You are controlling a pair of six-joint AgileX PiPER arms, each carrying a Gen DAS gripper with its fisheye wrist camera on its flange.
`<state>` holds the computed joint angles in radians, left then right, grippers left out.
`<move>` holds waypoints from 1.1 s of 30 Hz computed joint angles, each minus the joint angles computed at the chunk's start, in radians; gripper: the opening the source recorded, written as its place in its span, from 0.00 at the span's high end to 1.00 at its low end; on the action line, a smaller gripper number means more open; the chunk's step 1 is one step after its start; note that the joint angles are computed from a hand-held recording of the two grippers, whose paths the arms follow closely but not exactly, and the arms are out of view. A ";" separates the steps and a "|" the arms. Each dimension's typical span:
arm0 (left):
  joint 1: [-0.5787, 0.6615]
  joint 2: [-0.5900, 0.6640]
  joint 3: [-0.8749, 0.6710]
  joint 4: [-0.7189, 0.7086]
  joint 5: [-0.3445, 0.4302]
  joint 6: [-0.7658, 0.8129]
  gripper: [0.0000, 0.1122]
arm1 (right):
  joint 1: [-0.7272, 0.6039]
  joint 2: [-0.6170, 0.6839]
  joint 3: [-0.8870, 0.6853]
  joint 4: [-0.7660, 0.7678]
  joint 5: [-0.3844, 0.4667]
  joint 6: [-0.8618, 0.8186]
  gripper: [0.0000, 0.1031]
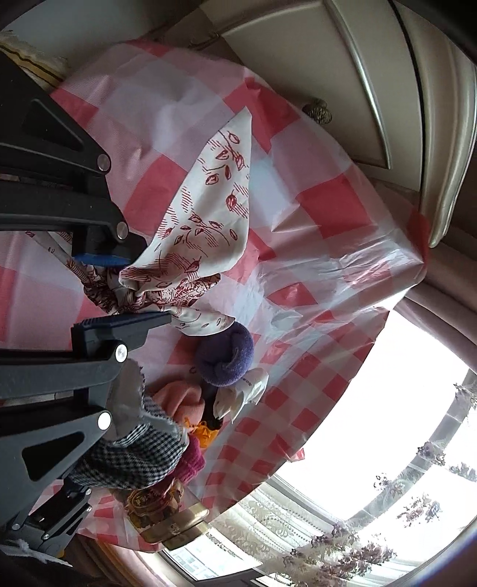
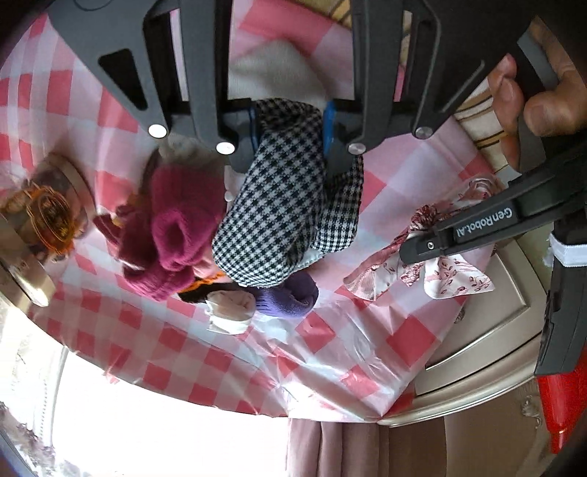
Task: Organize soft objects
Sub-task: 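Carry the houndstooth and floral cloths into the purple box and release both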
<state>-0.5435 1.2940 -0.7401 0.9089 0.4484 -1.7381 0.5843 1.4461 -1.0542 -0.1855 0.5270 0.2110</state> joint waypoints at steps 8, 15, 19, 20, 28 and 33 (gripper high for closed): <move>-0.122 -0.098 0.024 -0.023 0.106 -0.022 0.80 | 0.005 -0.121 0.080 -0.052 0.049 0.076 0.72; -0.280 -0.143 0.007 -0.037 0.209 -0.055 0.80 | -0.024 -0.245 0.142 -0.045 0.118 0.090 0.72; -0.399 -0.138 -0.023 -0.038 0.267 -0.090 0.80 | -0.042 -0.327 0.168 -0.055 0.179 0.110 0.72; -0.426 -0.133 -0.032 -0.035 0.282 -0.097 0.80 | -0.048 -0.348 0.174 -0.055 0.195 0.114 0.72; -0.618 -0.032 -0.143 -0.016 0.347 -0.124 0.80 | -0.228 -0.538 0.222 0.033 0.339 -0.011 0.72; -0.684 0.046 -0.221 -0.028 0.346 -0.097 0.80 | -0.499 -0.631 0.237 0.195 0.412 -0.259 0.72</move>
